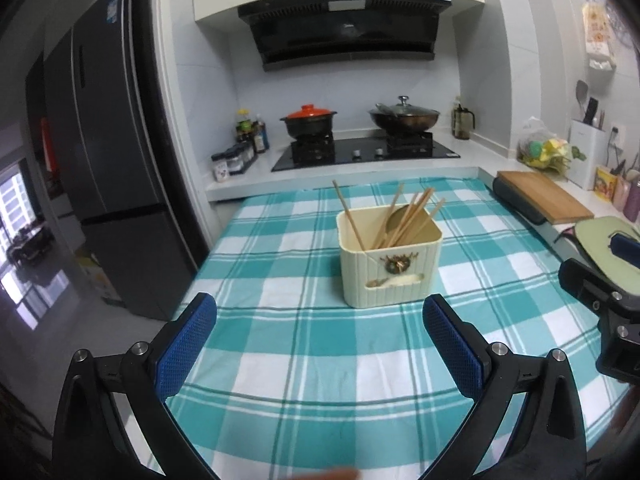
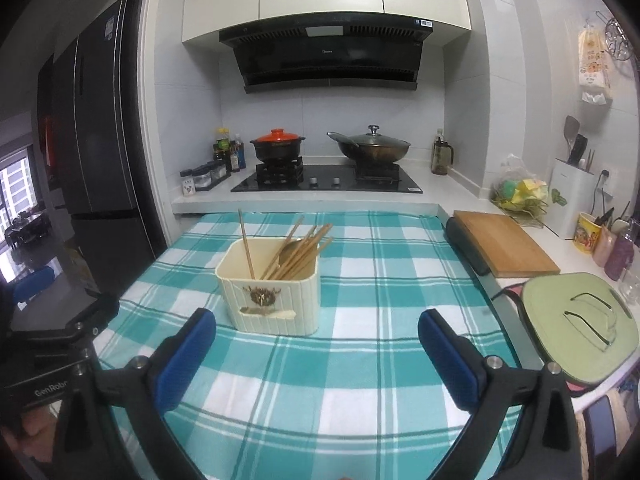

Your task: Organize utensils

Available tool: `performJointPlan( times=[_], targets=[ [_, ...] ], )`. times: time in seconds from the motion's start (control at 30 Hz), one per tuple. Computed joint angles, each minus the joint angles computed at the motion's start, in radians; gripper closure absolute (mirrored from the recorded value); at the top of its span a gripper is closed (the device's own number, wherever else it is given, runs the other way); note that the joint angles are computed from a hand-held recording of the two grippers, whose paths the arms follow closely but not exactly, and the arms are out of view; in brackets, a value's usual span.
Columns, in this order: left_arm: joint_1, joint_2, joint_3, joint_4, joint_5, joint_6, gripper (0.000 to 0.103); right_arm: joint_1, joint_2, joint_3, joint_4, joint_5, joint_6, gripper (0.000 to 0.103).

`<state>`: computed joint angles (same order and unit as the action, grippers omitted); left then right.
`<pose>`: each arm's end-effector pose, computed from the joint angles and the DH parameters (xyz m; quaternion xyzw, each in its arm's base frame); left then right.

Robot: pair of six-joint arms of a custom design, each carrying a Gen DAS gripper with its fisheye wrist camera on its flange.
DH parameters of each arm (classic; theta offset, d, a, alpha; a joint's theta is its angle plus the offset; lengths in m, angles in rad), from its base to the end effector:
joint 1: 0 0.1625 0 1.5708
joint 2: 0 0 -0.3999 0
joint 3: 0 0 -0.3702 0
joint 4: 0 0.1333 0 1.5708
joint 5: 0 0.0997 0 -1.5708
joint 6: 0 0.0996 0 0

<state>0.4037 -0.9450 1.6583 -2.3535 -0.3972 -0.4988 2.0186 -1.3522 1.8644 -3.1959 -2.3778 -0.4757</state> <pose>-0.4783 -0.4492 0.2129 0.2548 0.7925 -0.4289 0.3509 0.2784 -0.4379 0.4304 0.1623 -0.7916 0.4811 0.3401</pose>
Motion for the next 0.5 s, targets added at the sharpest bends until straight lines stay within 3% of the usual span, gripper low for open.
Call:
performJointPlan(
  times=[0.27, 0.37, 0.5],
  targets=[
    [-0.028, -0.044, 0.002, 0.184, -0.001, -0.161, 0.0, 0.036, -0.05, 0.071, 0.021, 0.01, 0.004, 0.0],
    [-0.02, -0.056, -0.001, 0.206, -0.033, -0.189, 0.0, 0.051, -0.047, 0.079, 0.007, 0.018, -0.018, 0.0],
    [-0.015, -0.061, 0.0, 0.198, -0.045, -0.185, 0.0, 0.059, -0.056, 0.083, 0.028, 0.038, 0.019, 0.0]
  ],
)
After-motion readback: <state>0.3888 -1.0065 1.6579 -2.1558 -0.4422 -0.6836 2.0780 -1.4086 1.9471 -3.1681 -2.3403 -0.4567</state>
